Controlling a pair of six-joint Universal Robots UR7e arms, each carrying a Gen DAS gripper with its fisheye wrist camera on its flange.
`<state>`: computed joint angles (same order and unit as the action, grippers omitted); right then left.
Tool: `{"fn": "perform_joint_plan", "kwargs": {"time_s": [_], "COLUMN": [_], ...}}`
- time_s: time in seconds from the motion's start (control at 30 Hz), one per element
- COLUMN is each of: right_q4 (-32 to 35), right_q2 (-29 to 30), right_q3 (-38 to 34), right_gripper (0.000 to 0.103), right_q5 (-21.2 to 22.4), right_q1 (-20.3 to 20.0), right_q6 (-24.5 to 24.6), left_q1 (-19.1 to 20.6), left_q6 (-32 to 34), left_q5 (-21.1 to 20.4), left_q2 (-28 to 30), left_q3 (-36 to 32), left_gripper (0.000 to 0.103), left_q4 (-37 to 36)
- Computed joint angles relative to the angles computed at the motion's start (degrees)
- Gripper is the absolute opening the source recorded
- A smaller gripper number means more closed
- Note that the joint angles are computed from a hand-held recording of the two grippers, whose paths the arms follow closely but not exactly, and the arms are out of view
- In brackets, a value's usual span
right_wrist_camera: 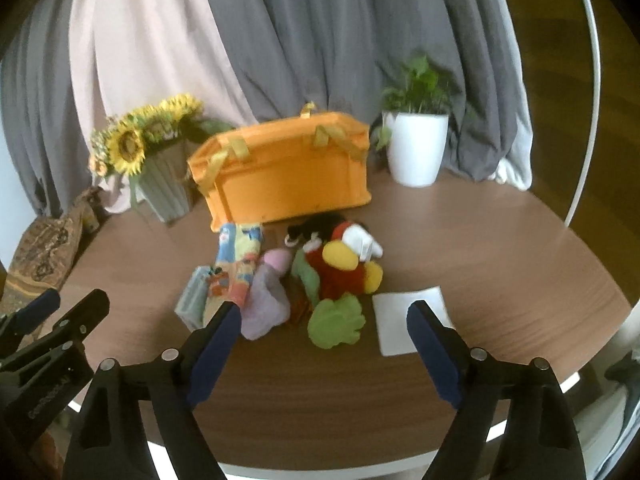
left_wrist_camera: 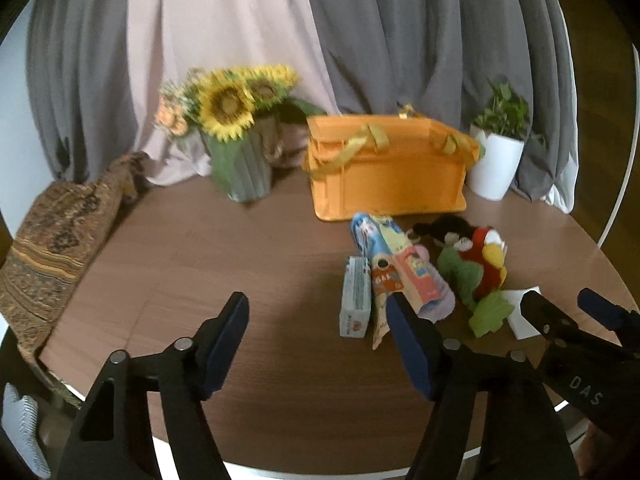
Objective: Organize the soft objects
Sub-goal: 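Move left tool toward white-blue carton while right tool approaches green plush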
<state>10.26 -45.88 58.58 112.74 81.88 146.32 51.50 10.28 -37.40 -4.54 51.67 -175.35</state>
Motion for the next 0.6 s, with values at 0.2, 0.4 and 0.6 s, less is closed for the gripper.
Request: {"fn": "perform_joint_plan", "kwargs": {"time_s": [0.2,0.4,0.6], "right_q4": [2.8,7.0,9.8], "right_q2": [5.3,9.7,13.0], "right_q3": [-6.9,-14.0,-19.3], "right_gripper": [0.080,0.077,0.076], "right_q5": [2.7,4.7,6.0], "right_q1": [-0.8,-1.3,-1.4], "right_q6": [2.1,4.8,5.5], "left_q1": [2.0,3.3,4.1], "left_q6": [-0.9,0.4,0.5], "left_q5": [-2.8,-4.1,-5.8], "left_q2": [3.5,6.8,8.6], "left_q3": [-7.0,-13.6,-17.7], "left_gripper": [0.064,0.063,0.063], "left_q4": [6.5,11.0,15.1]}}
